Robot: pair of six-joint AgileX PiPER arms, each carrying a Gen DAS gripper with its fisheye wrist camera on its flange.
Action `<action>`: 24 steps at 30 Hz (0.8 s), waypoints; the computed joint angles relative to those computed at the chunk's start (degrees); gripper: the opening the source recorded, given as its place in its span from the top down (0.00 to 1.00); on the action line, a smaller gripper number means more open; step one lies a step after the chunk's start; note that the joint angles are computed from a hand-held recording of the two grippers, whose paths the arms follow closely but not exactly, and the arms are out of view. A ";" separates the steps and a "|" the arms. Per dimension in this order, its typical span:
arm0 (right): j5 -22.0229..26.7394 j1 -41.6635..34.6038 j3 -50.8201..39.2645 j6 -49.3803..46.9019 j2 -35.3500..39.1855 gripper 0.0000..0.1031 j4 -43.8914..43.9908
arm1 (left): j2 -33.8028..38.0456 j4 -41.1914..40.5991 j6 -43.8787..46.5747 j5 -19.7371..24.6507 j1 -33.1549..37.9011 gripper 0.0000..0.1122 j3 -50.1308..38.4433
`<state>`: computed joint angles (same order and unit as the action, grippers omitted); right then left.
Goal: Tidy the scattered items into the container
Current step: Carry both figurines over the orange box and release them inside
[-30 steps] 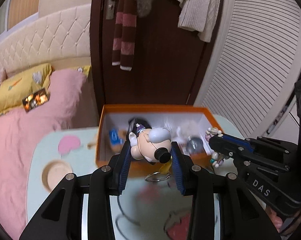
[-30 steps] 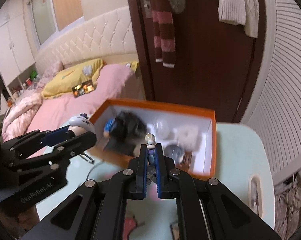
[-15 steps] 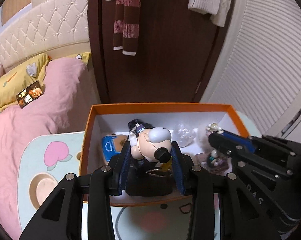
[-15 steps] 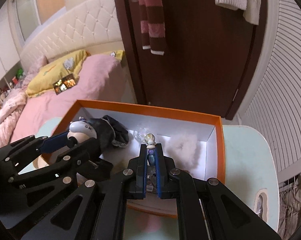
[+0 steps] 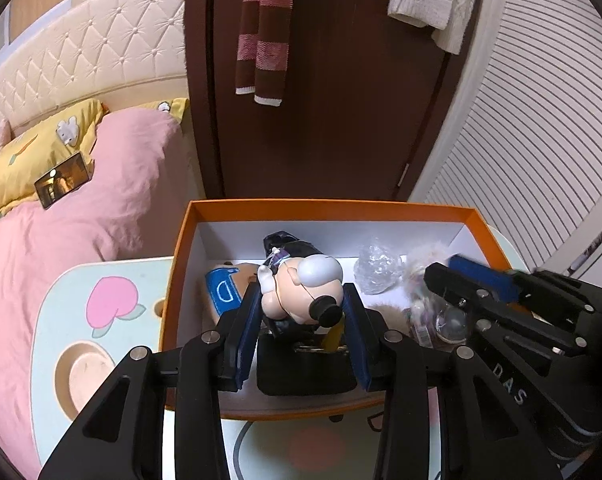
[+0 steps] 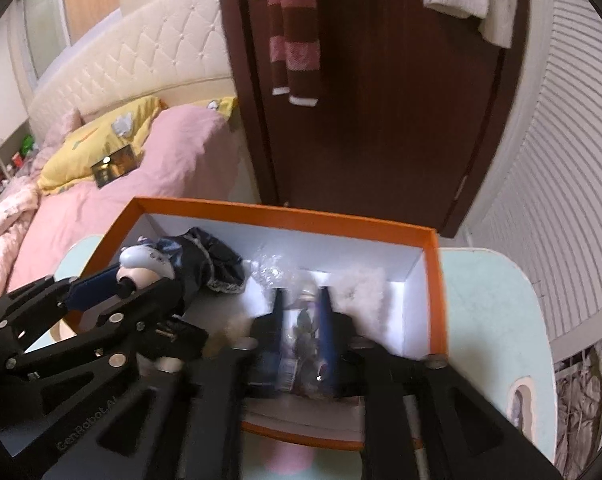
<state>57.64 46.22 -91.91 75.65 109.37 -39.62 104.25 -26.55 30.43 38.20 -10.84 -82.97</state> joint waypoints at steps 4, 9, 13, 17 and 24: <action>2.55 0.97 0.39 2.55 -1.02 0.49 -2.82 | -2.05 -0.32 -1.66 -2.11 1.12 0.37 2.13; 3.44 1.94 1.11 3.42 -2.55 0.47 -3.72 | -4.79 -1.85 0.56 -1.20 2.67 0.34 3.96; 4.76 3.28 0.55 3.78 -2.89 0.47 -4.34 | -7.01 -1.68 1.20 -1.27 2.97 0.34 5.94; 5.88 4.28 -0.68 3.44 -2.46 0.47 -4.36 | -8.63 -1.55 1.88 -0.96 3.11 0.34 7.15; 7.69 6.69 -0.66 4.94 -3.03 0.45 -4.35 | -11.54 -2.19 3.14 -0.17 4.15 0.34 9.85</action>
